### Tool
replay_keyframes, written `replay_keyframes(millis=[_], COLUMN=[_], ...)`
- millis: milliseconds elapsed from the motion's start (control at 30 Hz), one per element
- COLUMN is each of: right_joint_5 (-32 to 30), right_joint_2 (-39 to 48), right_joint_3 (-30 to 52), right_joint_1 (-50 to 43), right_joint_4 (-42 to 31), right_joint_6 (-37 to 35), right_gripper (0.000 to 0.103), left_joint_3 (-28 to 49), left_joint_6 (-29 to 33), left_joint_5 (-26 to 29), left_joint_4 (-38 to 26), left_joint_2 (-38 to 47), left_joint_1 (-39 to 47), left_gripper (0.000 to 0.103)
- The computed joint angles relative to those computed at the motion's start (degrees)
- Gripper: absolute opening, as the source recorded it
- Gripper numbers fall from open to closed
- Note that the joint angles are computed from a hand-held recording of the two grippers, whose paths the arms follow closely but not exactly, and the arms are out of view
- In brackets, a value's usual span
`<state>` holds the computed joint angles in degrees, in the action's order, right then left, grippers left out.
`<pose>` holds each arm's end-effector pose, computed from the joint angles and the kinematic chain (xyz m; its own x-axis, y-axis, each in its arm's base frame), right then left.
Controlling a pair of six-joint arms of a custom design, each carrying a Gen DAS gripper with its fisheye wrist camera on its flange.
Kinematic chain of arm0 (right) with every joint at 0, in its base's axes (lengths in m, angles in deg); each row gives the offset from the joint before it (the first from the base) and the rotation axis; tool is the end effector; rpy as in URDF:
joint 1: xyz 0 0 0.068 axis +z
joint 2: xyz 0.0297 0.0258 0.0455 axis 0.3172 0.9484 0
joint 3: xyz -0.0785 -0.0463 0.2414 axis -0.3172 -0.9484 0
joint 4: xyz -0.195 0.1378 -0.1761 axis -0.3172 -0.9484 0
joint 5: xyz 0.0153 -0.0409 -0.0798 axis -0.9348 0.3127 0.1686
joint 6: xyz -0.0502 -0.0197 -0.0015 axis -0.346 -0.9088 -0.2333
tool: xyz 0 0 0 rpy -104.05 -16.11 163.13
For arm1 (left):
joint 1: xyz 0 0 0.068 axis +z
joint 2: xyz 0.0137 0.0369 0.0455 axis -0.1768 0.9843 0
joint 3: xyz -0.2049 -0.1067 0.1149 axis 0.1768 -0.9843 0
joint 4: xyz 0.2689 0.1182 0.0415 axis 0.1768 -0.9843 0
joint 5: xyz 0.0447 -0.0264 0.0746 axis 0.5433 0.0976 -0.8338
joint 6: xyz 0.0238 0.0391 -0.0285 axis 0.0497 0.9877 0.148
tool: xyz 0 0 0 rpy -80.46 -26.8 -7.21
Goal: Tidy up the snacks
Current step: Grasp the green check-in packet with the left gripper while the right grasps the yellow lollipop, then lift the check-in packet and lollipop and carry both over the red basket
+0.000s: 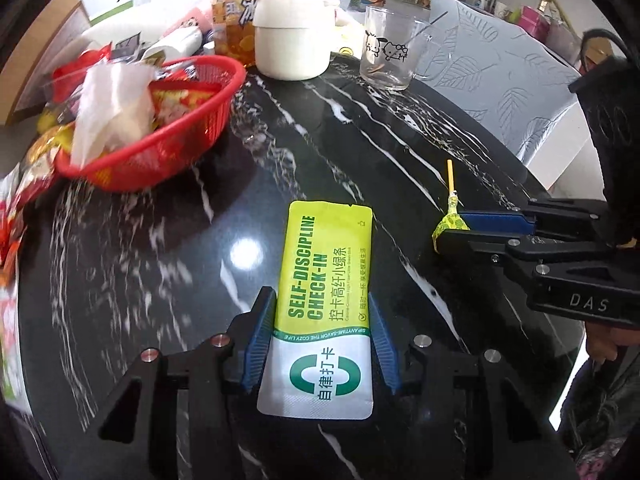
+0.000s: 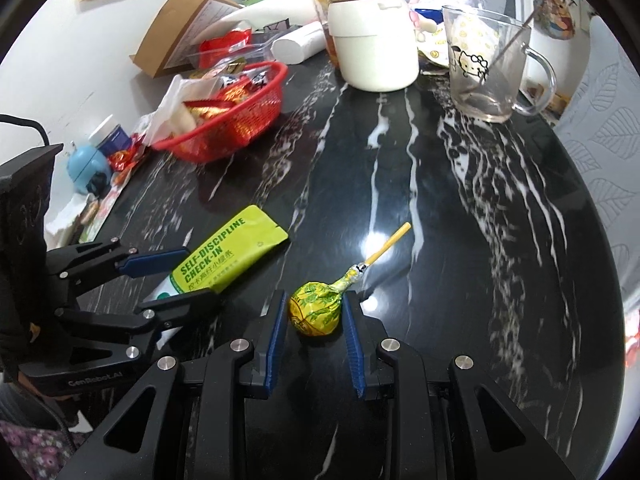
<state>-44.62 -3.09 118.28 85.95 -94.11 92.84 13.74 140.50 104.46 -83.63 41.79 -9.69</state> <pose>0.1124 0.2220 0.1483 -0.7475 0.4139 -0.5195 0.3173 0.9096 0.2682 0.2253 -0.0159 0.1459 -0.4699 0.7130 -0.5204 0.8638 0.4928 -0.1047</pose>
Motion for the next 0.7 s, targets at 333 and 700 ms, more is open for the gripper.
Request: replay_keyframes(millis=[333, 700], right_joint_5=[1.0, 1.5], right_joint_2=[3.1, 3.8], right_joint_3=[2.8, 3.3], right_joint_1=[4.2, 5.2], right_joint_4=[-3.1, -3.7], right_joint_6=[6.0, 7.7], right_gripper=[0.027, 0.027], left_joint_3=[-4.9, -5.3], left_joint_6=[-1.9, -3.8], left_joint_5=[-2.1, 0.0], left_joint_4=[2.5, 5.0], left_joint_2=[-6.5, -6.3], left_joint_1=[-1.5, -0.7], left_gripper=[0.059, 0.042])
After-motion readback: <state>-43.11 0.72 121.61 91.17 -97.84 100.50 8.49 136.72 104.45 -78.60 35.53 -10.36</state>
